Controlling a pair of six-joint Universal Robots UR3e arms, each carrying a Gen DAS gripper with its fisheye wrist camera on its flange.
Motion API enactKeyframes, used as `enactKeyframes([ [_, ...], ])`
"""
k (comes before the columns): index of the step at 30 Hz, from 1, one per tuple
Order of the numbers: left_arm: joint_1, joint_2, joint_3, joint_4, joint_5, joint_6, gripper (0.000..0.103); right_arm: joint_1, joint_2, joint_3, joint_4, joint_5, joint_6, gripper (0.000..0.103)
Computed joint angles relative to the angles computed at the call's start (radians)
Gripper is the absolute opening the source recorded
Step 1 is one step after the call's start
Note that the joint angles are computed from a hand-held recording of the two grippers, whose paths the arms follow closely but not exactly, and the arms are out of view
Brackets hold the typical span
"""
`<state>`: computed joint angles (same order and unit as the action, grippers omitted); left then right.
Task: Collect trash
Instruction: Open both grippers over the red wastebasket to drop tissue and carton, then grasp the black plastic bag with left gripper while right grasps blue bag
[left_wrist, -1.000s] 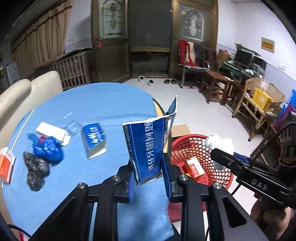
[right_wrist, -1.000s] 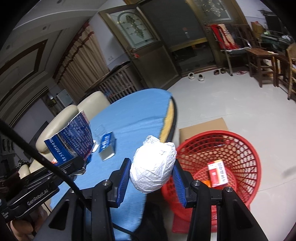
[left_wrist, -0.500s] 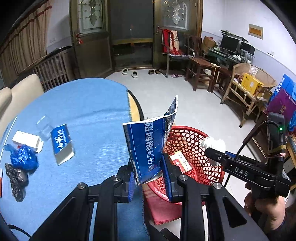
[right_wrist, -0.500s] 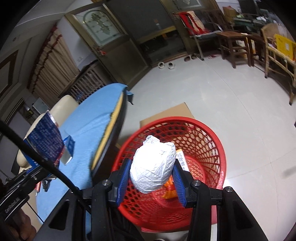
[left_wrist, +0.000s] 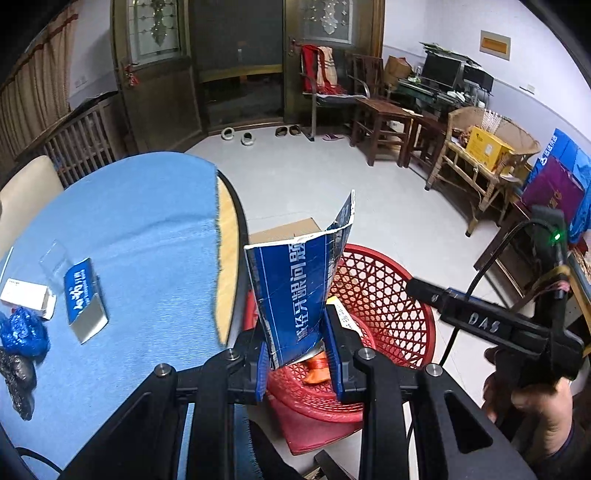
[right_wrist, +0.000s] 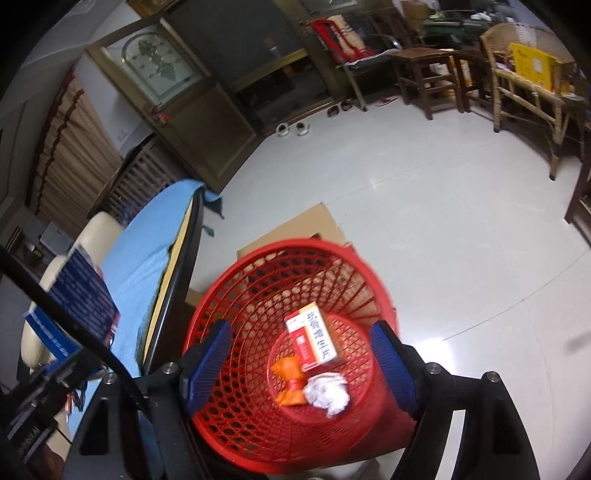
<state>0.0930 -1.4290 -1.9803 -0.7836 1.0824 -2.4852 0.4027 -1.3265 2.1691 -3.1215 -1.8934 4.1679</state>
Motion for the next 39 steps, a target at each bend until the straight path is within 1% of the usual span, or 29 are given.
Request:
enactKeyframes([
  [8, -0.088, -0.066, 0.03, 0.003, 0.041, -0.02, 0.028, -0.001, -0.095, 0.032, 0.053, -0.046, 0.022, 0.08],
  [11, -0.122, -0.107, 0.056, -0.013, 0.056, -0.03, 0.03, 0.004, -0.119, 0.041, 0.073, -0.059, 0.033, 0.08],
  [13, -0.138, -0.135, 0.084, -0.045, 0.064, -0.031, 0.054, 0.008, -0.136, 0.047, 0.088, -0.068, 0.041, 0.08],
  [14, -0.143, -0.144, 0.091, -0.048, 0.071, -0.037, 0.076, 0.012, -0.14, 0.046, 0.095, -0.073, 0.044, 0.08],
  [15, -0.14, -0.136, 0.076, -0.022, 0.076, -0.049, 0.081, 0.015, -0.144, 0.045, 0.101, -0.078, 0.047, 0.08],
  [16, -0.143, -0.131, 0.064, 0.007, 0.075, -0.067, 0.081, 0.018, -0.147, 0.044, 0.107, -0.082, 0.05, 0.08],
  [20, -0.08, -0.101, 0.067, -0.029, 0.028, -0.056, 0.081, 0.034, -0.153, 0.022, 0.141, -0.102, 0.058, 0.08],
  [22, -0.029, -0.08, 0.059, -0.034, 0.001, -0.054, 0.081, 0.046, -0.147, 0.0, 0.157, -0.11, 0.06, 0.08],
  [28, 0.174, -0.038, 0.064, -0.109, -0.082, -0.031, 0.081, 0.089, -0.09, -0.103, 0.204, -0.125, 0.052, 0.08],
  [34, 0.398, 0.005, 0.025, -0.165, -0.13, 0.019, 0.081, 0.137, 0.02, -0.264, 0.252, -0.112, 0.016, 0.08],
  [39, 0.599, 0.0, 0.021, -0.191, -0.171, 0.058, 0.081, 0.193, 0.15, -0.471, 0.328, -0.104, -0.02, 0.08],
])
